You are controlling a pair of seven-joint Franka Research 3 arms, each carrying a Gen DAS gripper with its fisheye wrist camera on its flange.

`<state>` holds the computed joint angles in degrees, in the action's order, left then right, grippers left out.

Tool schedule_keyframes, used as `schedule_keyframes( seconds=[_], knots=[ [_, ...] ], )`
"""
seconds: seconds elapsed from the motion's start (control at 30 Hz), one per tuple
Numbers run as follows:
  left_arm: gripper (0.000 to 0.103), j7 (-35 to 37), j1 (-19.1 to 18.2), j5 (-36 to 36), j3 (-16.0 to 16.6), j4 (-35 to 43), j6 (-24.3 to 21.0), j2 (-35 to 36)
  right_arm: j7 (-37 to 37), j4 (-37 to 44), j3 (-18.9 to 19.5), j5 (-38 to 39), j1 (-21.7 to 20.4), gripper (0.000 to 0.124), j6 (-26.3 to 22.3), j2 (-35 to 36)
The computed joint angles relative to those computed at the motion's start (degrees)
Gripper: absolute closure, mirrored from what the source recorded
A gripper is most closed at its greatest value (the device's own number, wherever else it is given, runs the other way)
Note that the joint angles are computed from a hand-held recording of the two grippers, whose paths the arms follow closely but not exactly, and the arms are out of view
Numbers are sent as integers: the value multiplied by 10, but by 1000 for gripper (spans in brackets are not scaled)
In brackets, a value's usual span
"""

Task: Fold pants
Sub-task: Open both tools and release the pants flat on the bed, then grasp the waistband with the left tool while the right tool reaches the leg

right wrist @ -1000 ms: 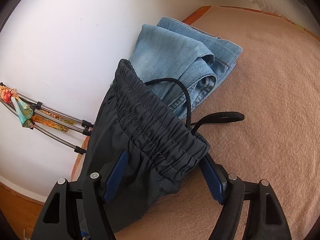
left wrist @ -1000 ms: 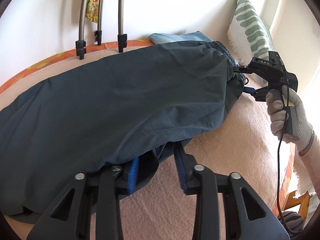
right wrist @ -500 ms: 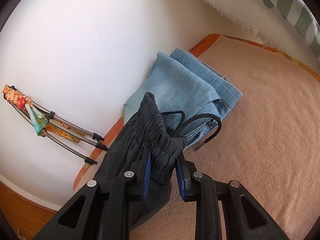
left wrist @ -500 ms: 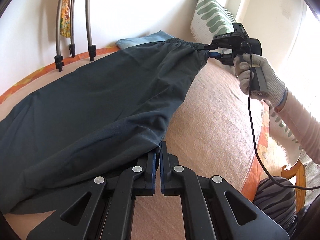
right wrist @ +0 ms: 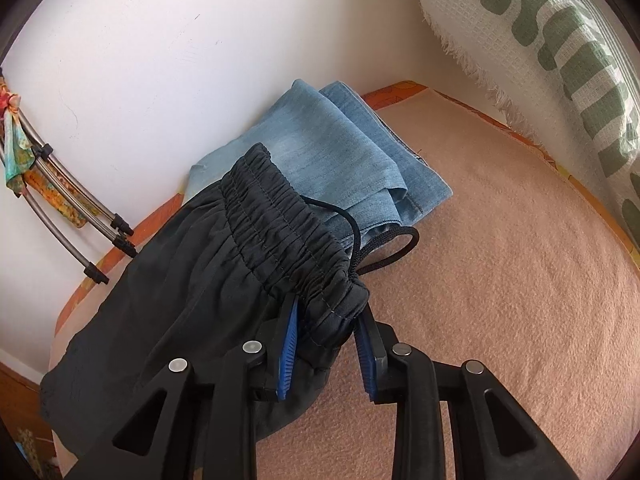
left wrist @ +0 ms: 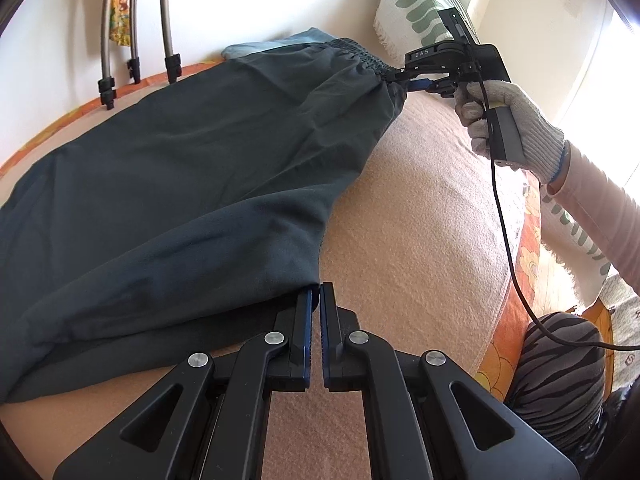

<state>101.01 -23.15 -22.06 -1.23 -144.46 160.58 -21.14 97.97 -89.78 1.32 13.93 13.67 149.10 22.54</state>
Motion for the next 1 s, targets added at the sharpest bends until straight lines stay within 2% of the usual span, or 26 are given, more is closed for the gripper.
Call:
schedule_keyframes(
  seconds=[0.07, 0.2, 0.3, 0.4, 0.47, 0.6, 0.67, 0.83, 1.0],
  knots=[
    [90, -20, 16, 17, -9, -14, -1, -23, -2, -5, -7, -22, 7, 85, -1, -10],
    [87, -68, 42, 47, -8, -49, -6, -80, -9, -30, -12, -61, 18, 77, 16, -40],
    [86, -119, 80, 96, -15, -75, -16, -131, -19, -44, -10, -75, 22, 74, 19, -62],
    [77, -158, 112, 136, -9, -104, -28, -188, -31, -62, -8, -99, 29, 67, 32, -88],
    [69, -183, 139, 164, -5, -121, -38, -222, -55, -70, 3, -93, 29, 64, 34, -104],
    [67, -221, 192, 216, 6, -147, -72, -278, -105, -83, 23, -68, 33, 58, 38, -134],
    [59, -235, 219, 240, 12, -159, -85, -302, -148, -88, 38, -38, 36, 55, 36, -144],
    [57, -263, 290, 274, 43, -193, -95, -349, -235, -94, 61, 13, 59, 53, 13, -160],
    [56, -270, 370, 298, 83, -212, -88, -351, -293, -90, 75, 29, 90, 53, -19, -157]
  ],
)
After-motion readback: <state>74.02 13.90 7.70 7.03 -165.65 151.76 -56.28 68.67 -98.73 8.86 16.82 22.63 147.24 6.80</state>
